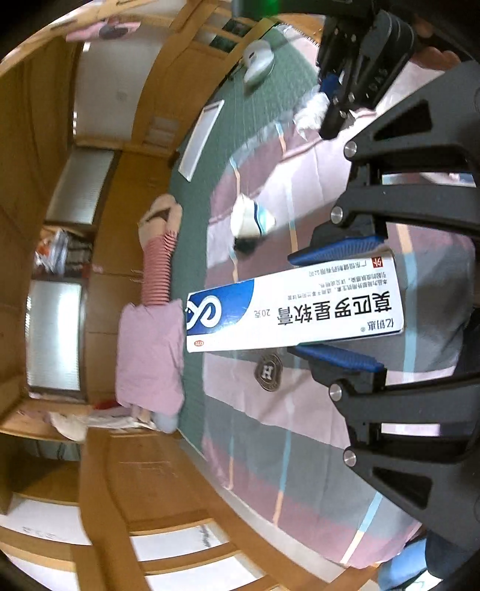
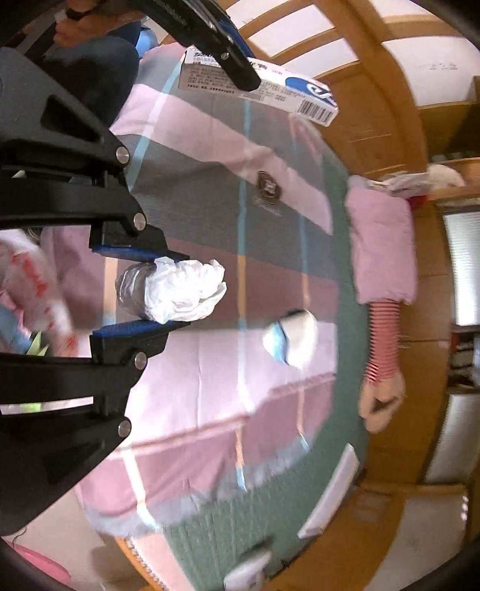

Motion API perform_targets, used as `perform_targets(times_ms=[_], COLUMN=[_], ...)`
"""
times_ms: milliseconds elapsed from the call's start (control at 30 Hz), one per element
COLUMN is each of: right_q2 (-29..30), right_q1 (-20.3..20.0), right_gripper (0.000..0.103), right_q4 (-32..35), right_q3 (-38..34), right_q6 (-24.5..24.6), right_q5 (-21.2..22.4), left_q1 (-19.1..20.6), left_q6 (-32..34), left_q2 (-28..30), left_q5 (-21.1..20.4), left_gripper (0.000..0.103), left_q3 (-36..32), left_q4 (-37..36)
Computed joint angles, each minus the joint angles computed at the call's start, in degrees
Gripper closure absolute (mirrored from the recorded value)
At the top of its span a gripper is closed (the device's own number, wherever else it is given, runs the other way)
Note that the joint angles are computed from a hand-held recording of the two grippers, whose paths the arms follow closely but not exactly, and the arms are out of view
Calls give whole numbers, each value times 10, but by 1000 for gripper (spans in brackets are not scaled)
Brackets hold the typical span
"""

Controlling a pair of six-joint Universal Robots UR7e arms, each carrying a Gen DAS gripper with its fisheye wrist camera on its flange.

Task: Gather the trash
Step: 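Drop the tissue from the right tool into the bag while the left tool carries the ointment box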

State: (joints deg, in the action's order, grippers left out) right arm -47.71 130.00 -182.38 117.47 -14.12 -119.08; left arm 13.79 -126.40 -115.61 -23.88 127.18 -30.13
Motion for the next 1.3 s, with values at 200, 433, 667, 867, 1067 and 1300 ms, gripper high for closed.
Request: perform_targets(times_ms=[200,433,667,867,1067,1300], right_q2=[-97,-165,-175,-168,-195,-247], right_q1=[1,-7,-27,-31,-45,-66], right_gripper=[75,75,75,75,69,36], right_q4=[-22,3,43,85,141,91], right_q3=[89,131,140,144,169,183], right_q6=[-21,-20,-15,-21,-34,-13], right_q5=[-11,-51,-68,-77,-61,10], left_q1=[-92,-136,-140,-138,-136,-120], left_q6=[-15,46,62,59,84,164], left_q2=[29,52,39,38,44,42], left_q5=[-85,-117,-111,-108,-105,-94], left_gripper=[60,60,60,60,60,60], left_q3=[28,55,63,63,68,85], left_q4=[-35,-105,-122,-127,-155,-239])
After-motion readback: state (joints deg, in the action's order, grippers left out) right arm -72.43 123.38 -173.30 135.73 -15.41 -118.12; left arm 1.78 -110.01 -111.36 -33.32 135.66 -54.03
